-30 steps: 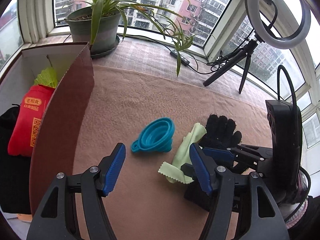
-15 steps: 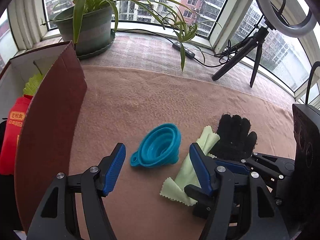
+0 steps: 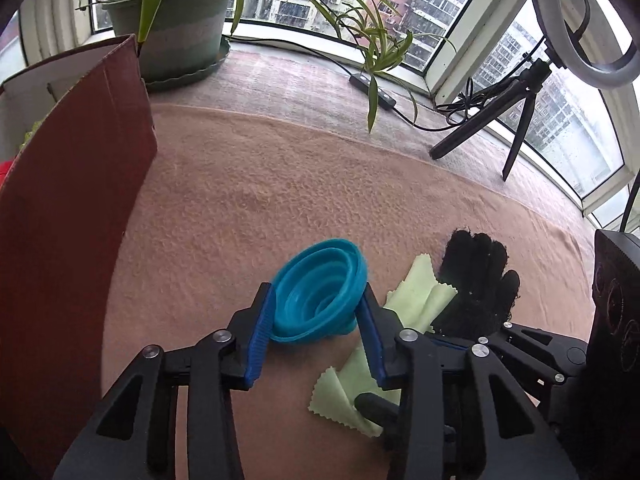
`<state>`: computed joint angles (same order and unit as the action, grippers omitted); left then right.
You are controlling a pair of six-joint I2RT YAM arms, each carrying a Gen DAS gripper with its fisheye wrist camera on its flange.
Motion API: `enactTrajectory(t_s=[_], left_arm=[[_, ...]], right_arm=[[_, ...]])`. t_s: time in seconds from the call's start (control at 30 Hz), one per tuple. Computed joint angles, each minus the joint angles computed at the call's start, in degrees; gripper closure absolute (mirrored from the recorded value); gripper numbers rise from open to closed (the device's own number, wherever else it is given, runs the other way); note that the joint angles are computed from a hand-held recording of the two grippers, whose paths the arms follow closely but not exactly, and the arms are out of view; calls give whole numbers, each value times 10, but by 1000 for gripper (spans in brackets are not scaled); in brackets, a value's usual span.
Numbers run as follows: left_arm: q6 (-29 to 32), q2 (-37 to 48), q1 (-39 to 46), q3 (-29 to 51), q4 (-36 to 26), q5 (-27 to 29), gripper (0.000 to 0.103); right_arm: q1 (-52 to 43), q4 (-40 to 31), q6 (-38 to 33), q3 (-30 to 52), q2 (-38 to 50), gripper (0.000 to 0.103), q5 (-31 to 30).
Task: Organize soft objects
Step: 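Grasp the teal funnel with the left gripper while the right holds the green cloth, then carry the funnel with the left gripper while the right carries the cloth into the box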
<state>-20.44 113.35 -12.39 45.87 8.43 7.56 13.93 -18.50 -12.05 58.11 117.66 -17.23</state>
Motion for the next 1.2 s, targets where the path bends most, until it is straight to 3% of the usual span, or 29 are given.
enactTrajectory(t_s=[0.1,0.37,0.53,0.6,0.87,1.2], left_arm=[[-2,-6,-2,0,7,-6,81],[-11,-6,17,-16,41,10,87],[-14,-6,24,-26,58,19,88],[-11,-9,22,-27,55,13,89],[-12,-29,29,-58,76,10,94],[-23,-132,30,-131,87,41,94]], right_arm=[[14,7,-4,3,6,51,16],[42,56,-6,-6,17,54,69],[39,60,2,10,29,92,91],[24,44,8,28,39,98,68],[-11,58,17,-10,-17,99,37],[-36,47,5,-27,-100,99,17]])
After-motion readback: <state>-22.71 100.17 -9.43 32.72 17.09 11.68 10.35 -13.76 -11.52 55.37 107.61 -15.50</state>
